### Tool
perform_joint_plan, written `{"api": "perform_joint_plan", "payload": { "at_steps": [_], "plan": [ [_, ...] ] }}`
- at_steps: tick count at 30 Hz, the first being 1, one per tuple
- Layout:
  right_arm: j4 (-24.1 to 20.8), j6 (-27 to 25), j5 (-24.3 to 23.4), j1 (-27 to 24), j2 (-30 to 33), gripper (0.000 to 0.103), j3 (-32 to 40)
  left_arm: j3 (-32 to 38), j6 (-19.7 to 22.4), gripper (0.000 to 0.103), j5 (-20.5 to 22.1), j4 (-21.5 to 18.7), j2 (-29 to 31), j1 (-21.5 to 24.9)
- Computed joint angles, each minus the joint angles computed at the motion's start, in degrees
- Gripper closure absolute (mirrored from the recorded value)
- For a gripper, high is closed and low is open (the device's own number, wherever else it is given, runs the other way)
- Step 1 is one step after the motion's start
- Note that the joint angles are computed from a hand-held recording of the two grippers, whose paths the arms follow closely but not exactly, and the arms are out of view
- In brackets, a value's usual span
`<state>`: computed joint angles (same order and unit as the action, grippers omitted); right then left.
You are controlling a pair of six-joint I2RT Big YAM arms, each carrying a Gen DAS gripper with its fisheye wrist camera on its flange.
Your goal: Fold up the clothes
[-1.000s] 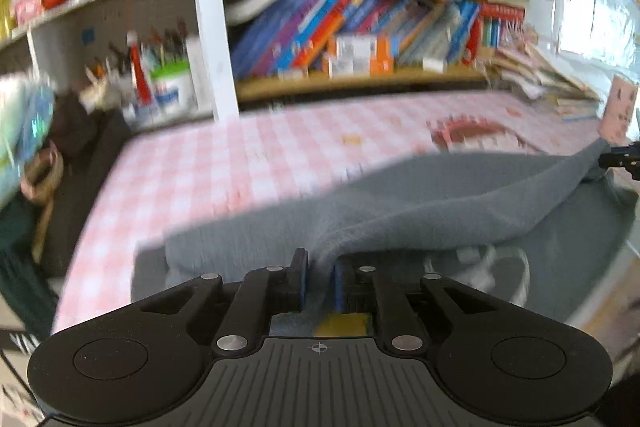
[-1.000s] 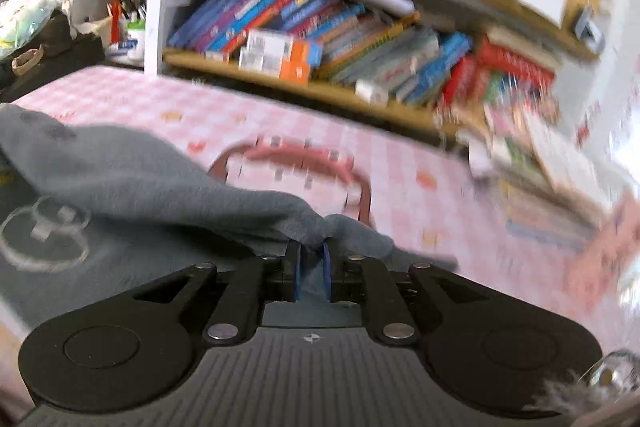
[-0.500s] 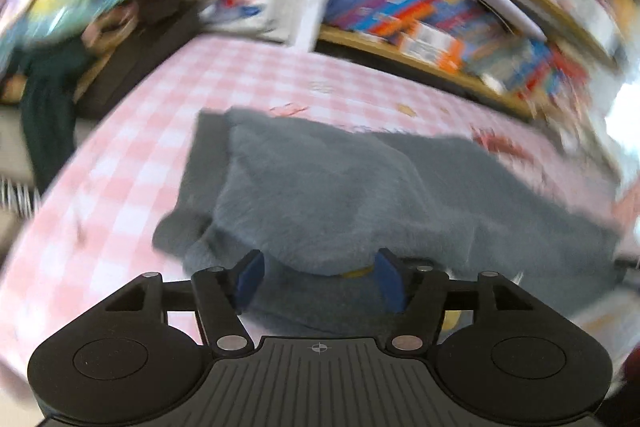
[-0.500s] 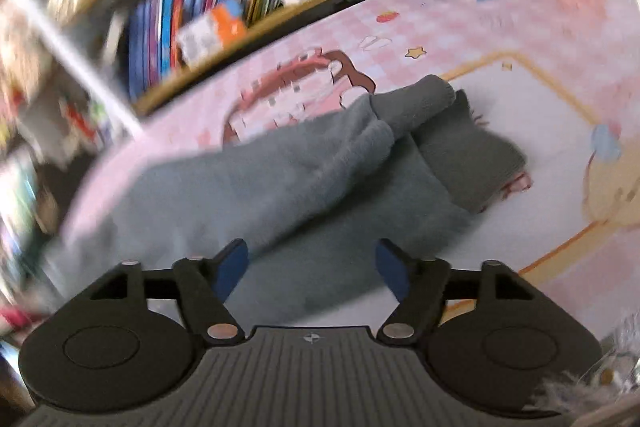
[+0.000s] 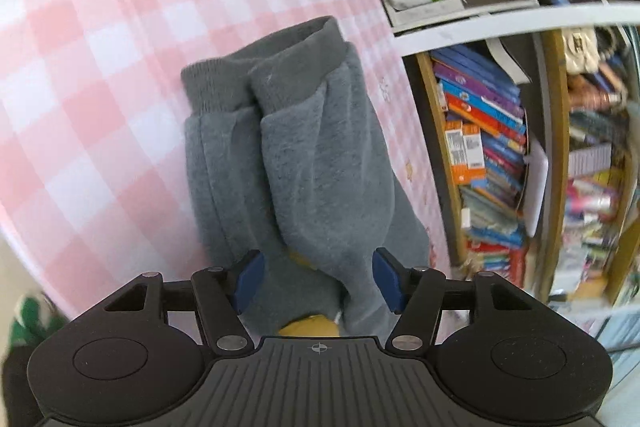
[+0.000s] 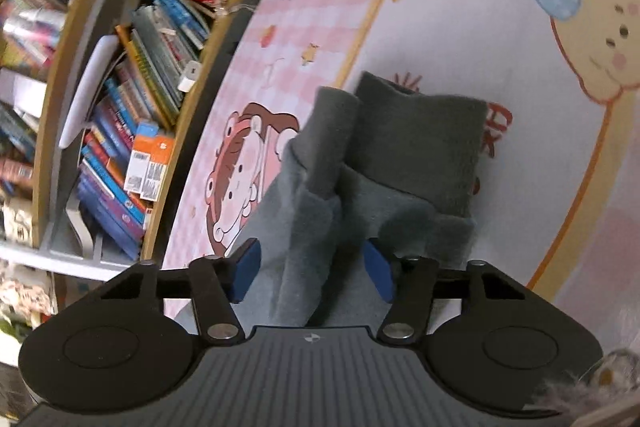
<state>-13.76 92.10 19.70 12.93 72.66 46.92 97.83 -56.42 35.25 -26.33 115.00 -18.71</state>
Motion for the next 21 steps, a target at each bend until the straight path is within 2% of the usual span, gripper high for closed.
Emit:
{"api": "perform_joint_plan", "payload": {
  "at_steps": [3,5,6,9,11,14,15,18,19,21],
  "plan": [
    [0.53,0.01,-1.14,-0.7,0.95,0.06,0.17,1.24,-2.09,0.046,-1.94,-0.38,1.33,-0.49],
    [0.67,-0.04,-2.07,-1.23,1.66,0.065,0.51,2.17,-3.23,0.051,-3.78,0.03,2.04,-0.54],
    [0.2,-0.59,-2.6,-1.78,1.97,0.07,1.03,2.67,-4.25,0.051,-4.21,0.73,2.4,-0.46],
    [-1.82,-3.28,-3.78,-3.51,2.87,0.096,3.23,4.68,-5.69,0.055,-5.77,0.44,3.6,-0.37],
    [-0.94,-7.5,-2.83,-3.76,2.09,0.097,4.49,6.07,-6.6,0.06,-6.83,0.14,4.42,-0.31],
    [11.2,-11.98,-0.53,-1.86,-2.77,0.097,1.62,7.39,-7.07,0.062,-7.59,-1.49,5.07,-0.19],
    [12.97,-15.14,1.67,-0.59,-4.5,0.097,1.03,7.53,-7.1,0.062,-7.58,-1.6,5.19,-0.14],
    [8.28,-15.67,6.6,1.76,-6.69,0.097,0.07,6.68,-7.07,0.067,-7.58,-1.21,4.82,-0.08],
    [3.76,-12.95,6.54,1.86,-6.33,0.097,0.26,6.43,-7.35,0.07,-7.65,-0.93,4.75,-0.1],
    [-6.19,-6.61,2.67,0.84,-3.6,0.097,1.25,6.9,-6.87,0.08,-8.07,-2.04,4.92,-0.21]
  ]
}}
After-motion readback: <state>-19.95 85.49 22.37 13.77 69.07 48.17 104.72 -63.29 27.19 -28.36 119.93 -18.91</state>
